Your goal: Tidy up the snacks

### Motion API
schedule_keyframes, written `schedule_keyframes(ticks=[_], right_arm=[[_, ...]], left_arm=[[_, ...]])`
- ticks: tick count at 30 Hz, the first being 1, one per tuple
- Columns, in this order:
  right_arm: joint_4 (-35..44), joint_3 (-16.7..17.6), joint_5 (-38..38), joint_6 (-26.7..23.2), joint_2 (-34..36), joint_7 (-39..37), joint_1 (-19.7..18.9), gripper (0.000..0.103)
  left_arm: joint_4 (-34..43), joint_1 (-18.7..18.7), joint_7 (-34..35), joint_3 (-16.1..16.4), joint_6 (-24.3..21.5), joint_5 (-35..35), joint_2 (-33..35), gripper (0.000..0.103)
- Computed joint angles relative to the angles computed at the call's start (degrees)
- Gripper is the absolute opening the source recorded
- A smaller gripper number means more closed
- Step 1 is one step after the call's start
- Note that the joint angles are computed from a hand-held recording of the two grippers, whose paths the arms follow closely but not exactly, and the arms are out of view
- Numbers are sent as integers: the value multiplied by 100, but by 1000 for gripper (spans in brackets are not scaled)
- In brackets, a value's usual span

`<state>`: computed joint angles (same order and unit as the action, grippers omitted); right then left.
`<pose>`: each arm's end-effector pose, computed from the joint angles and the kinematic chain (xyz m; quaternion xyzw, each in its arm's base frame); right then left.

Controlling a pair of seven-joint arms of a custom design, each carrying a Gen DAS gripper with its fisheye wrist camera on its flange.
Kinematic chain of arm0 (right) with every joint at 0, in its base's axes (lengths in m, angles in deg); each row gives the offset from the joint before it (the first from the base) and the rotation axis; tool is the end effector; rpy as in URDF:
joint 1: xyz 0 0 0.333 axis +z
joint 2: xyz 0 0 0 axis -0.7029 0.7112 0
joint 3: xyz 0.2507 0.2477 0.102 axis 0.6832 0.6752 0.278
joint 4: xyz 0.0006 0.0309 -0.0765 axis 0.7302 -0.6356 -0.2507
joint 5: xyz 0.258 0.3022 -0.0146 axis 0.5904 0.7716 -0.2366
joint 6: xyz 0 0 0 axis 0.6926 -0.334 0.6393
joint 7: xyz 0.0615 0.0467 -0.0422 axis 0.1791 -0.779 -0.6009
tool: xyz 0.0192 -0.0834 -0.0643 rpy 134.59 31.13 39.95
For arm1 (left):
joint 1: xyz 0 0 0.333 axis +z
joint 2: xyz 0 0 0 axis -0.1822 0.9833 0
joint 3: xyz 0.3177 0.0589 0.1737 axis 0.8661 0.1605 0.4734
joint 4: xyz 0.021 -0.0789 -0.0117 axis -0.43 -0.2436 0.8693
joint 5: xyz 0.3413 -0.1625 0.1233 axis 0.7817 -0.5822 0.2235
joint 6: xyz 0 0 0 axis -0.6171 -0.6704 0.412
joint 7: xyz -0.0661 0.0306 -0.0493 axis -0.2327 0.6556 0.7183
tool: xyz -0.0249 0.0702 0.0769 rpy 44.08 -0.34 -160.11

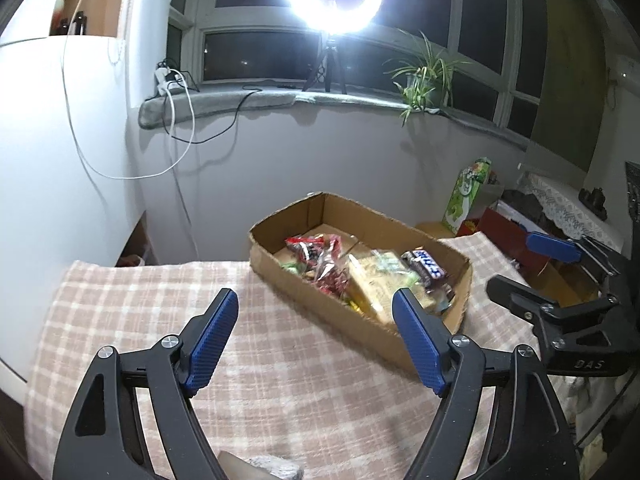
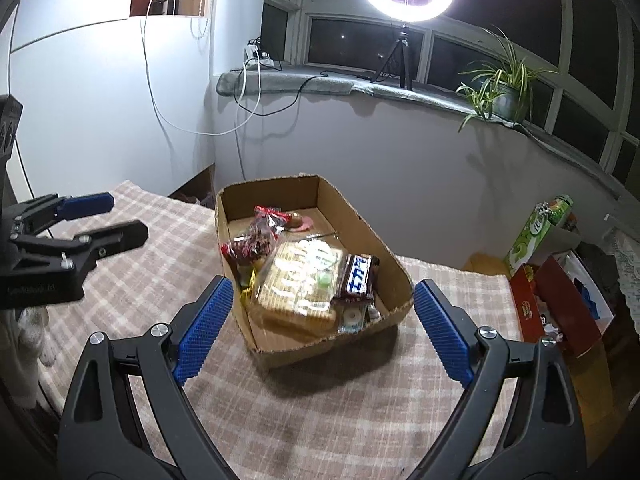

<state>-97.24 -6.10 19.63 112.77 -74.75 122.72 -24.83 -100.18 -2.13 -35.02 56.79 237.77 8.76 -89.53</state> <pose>0.4673 0.3204 0.5276 -0.7946 0.3986 -0.2499 0.3836 0.3866 -0.1845 0.5374 -0.6713 0.5752 -0.3430 0.3176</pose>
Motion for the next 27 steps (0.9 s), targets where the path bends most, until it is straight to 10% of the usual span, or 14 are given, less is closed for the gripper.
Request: schedule_keyframes(ticks=[27], right_arm=[[-113, 174, -831, -76, -93, 881, -275, 94]], left_arm=[[-210, 177, 32, -164, 76, -52, -260, 80]])
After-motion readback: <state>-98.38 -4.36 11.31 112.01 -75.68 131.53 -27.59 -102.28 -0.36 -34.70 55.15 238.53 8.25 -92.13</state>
